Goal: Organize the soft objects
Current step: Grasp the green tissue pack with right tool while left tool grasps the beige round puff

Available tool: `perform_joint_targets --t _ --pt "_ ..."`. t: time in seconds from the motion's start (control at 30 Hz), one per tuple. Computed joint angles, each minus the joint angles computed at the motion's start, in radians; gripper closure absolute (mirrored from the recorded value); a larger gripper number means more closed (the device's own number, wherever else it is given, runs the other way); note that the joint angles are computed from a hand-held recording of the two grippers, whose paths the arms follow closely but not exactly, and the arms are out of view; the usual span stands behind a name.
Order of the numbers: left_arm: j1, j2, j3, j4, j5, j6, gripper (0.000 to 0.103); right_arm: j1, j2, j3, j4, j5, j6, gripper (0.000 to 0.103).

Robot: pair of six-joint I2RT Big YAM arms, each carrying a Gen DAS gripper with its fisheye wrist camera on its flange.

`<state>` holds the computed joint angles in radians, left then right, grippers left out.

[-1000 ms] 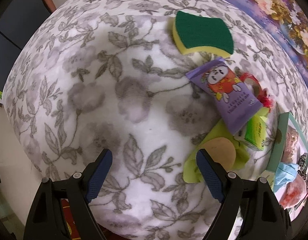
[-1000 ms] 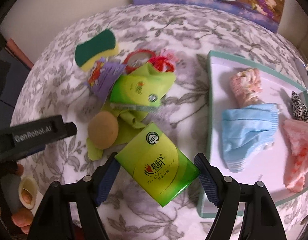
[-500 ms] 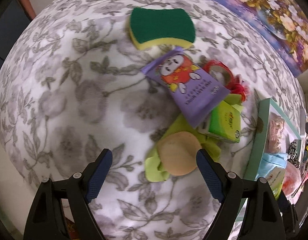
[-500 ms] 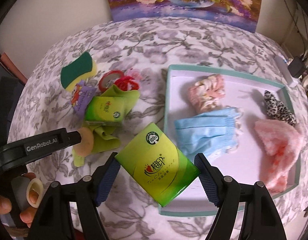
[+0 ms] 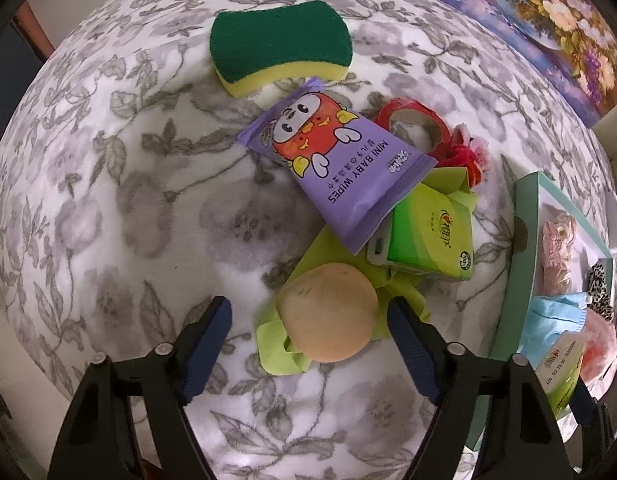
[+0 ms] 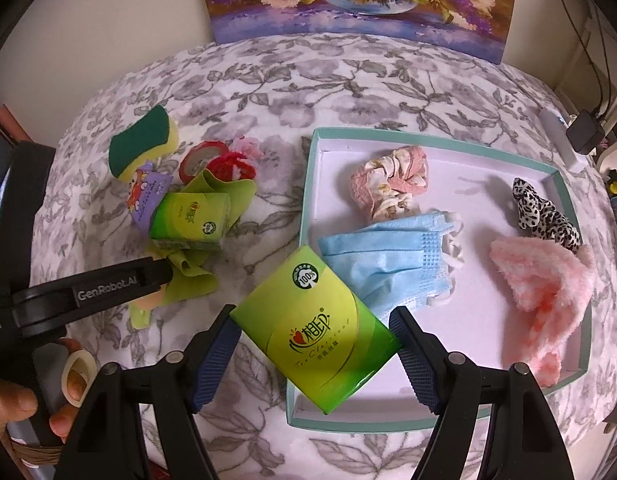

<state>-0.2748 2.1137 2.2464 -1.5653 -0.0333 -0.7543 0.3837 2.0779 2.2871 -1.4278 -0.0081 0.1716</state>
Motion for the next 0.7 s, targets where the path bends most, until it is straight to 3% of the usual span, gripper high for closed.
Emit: perform_joint_targets --t 0.07,0.2,0.4,0.7 --pt "-0.004 0.012 0.012 -0.004 0.001 0.001 0.026 0.001 0.005 0.006 -0.006 0.000 -0.001 0.025" --pt "-0.007 0.000 -0.032 0.027 0.011 0.010 0.048 0.002 0.010 0.010 -0.011 0.000 -0.005 0.025" --pt "-0.015 0.004 -0.036 0.047 0.005 0.022 0.050 0.001 0.013 0.013 -0.015 -0.001 -0.008 0.025" --pt "-0.017 -0.006 0.022 0.021 -0.040 0.027 0.050 -0.001 0.005 0.013 -0.009 0.000 -0.004 0.025"
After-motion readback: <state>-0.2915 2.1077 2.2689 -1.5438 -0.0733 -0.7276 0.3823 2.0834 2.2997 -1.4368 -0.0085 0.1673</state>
